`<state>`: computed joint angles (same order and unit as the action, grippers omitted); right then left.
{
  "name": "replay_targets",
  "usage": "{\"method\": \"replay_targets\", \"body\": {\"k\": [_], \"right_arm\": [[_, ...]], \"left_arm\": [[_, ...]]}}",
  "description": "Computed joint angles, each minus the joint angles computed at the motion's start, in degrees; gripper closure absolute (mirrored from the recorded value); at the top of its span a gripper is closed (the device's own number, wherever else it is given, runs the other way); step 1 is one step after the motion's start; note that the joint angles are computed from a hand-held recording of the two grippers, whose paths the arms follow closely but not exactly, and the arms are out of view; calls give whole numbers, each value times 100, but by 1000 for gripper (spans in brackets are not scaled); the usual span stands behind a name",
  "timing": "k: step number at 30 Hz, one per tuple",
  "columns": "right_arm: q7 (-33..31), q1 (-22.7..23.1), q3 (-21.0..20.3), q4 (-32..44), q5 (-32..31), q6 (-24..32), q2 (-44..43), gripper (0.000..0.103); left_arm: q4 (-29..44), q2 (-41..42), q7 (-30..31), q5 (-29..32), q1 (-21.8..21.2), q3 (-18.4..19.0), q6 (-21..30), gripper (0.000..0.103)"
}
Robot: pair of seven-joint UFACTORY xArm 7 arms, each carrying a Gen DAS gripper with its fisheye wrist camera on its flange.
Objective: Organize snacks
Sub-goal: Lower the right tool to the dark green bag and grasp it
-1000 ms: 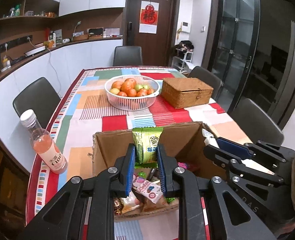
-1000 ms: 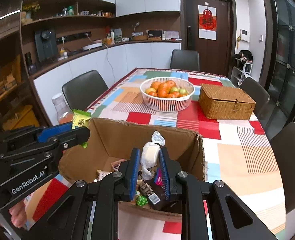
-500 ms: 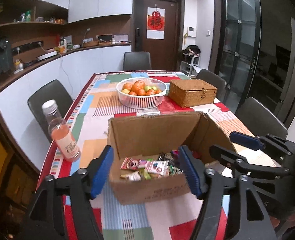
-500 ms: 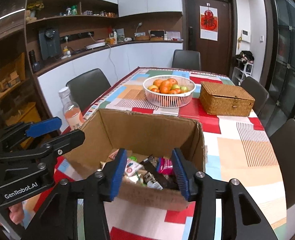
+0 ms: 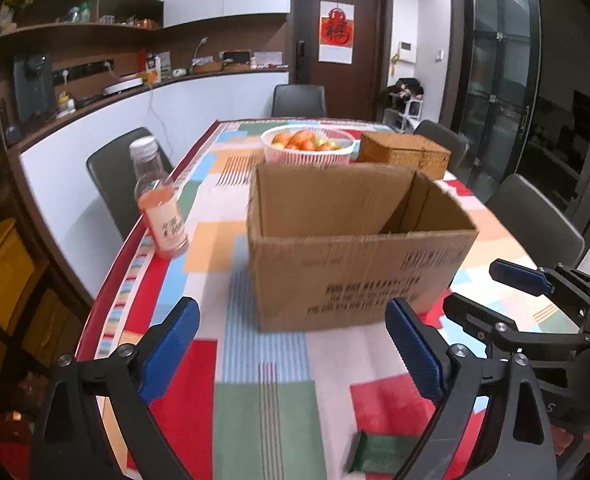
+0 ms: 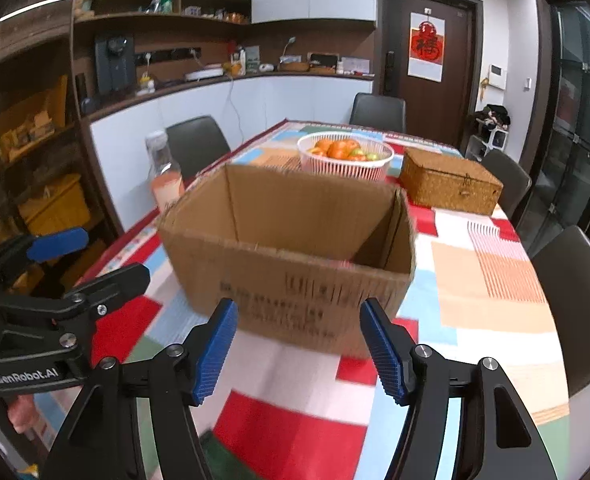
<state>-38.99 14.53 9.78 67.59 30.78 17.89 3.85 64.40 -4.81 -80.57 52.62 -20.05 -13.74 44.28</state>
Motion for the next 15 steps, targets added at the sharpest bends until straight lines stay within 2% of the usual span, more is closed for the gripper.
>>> {"method": "replay_targets", "body": {"k": [9,15], "right_arm": [[-218,67,-58,-458,125,556,-270,39],[-358,174,-110,-779,-192,768,-417,39]], "left_arm": [[-547,-358,53,-337,-122,-230,493,3],[-797,-456,290,-627,-259,-401,989,0]]}}
